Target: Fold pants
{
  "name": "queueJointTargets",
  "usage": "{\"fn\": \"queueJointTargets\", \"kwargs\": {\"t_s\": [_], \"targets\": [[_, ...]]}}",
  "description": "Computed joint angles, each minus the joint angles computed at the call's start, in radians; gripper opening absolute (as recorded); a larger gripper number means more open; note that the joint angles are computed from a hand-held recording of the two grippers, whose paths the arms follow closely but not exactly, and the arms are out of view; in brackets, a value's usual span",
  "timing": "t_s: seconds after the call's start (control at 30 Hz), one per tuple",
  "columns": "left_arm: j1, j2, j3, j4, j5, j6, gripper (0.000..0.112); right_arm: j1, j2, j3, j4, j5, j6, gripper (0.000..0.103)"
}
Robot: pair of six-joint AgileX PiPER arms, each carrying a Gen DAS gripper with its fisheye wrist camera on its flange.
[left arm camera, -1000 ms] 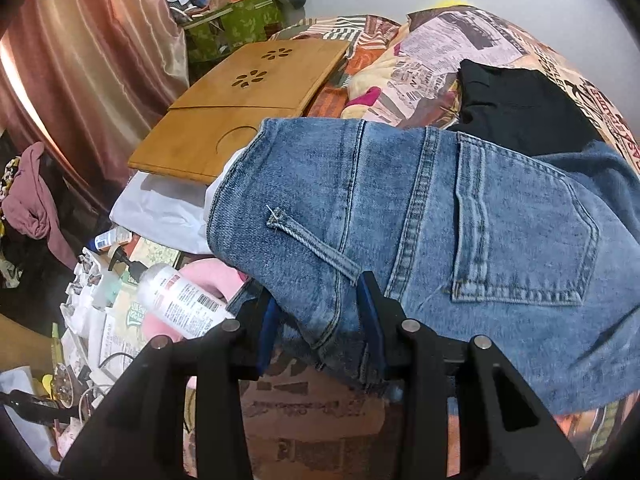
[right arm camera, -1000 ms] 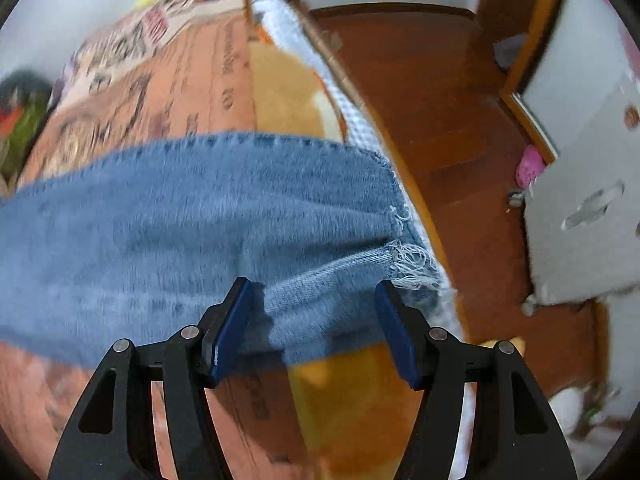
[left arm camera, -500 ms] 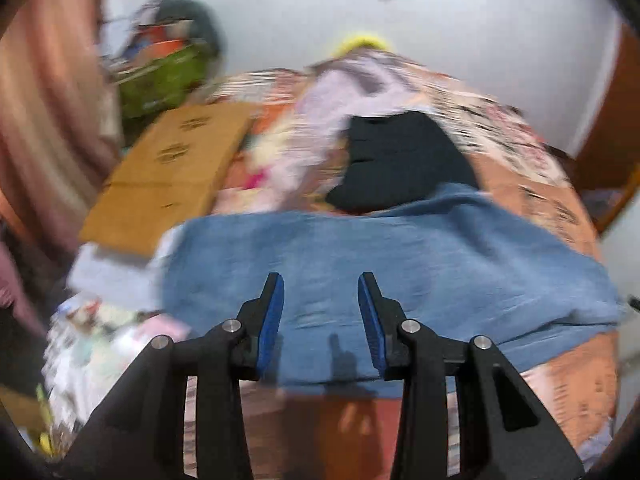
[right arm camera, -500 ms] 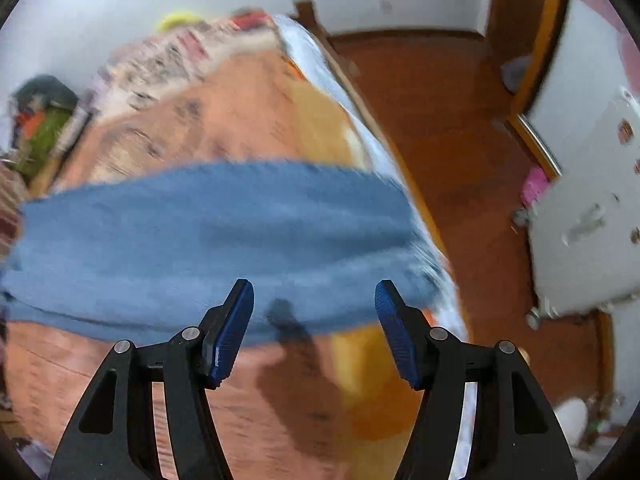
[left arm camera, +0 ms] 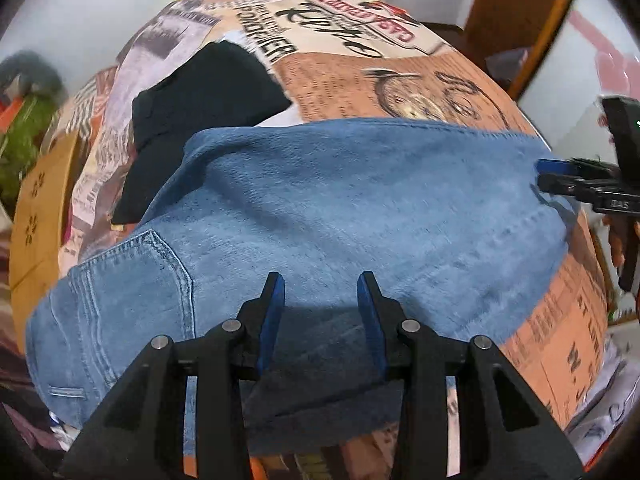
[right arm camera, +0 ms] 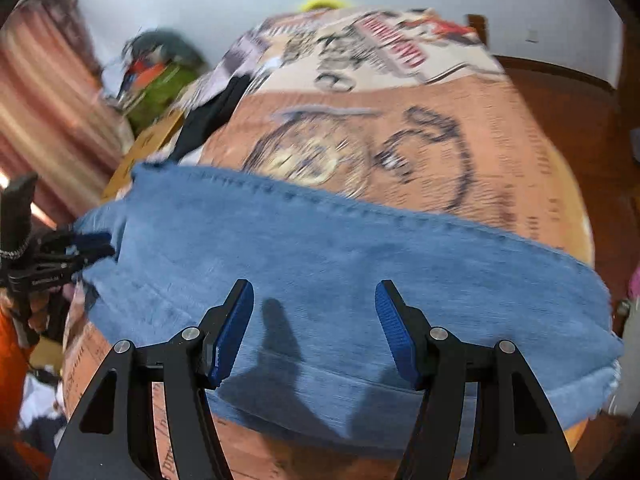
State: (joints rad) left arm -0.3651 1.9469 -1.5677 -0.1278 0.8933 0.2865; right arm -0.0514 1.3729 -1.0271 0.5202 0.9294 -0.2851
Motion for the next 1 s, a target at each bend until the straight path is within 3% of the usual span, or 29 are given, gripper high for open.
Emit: {"fn": "queueJointTargets", "kwargs": {"t_s": [0.17, 0.33, 0.57, 0.77, 1.0], "targets": [[0.030, -0.068, 0.080, -0.087, 0.012, 0.073, 0.039, 0.069, -0.020, 0.022, -0.054, 0.020, 0.016, 0.059], [0.048, -0.125, 0.160, -0.163, 0.020, 0.130, 0.039, 0.003, -0.073, 0.048, 0.045, 0.096, -0.052, 0.059], [0.010, -0.217, 0.280, -0.125, -0.073, 0.085, 0.039, 0.032, -0.146, 0.107, 0.037, 0.097, -0.027, 0.062], [0.019, -0.166, 0.148, -0.177, -0.033, 0.052, 0.039, 0.052, -0.190, 0.147, 0.050, 0.085, -0.001, 0.063], [-0.084, 0.063, -0.149, -0.042, 0.051, -0.085, 0.039, 0.037, -0.241, 0.197, 0.112, 0.101, -0.030, 0.062]]}}
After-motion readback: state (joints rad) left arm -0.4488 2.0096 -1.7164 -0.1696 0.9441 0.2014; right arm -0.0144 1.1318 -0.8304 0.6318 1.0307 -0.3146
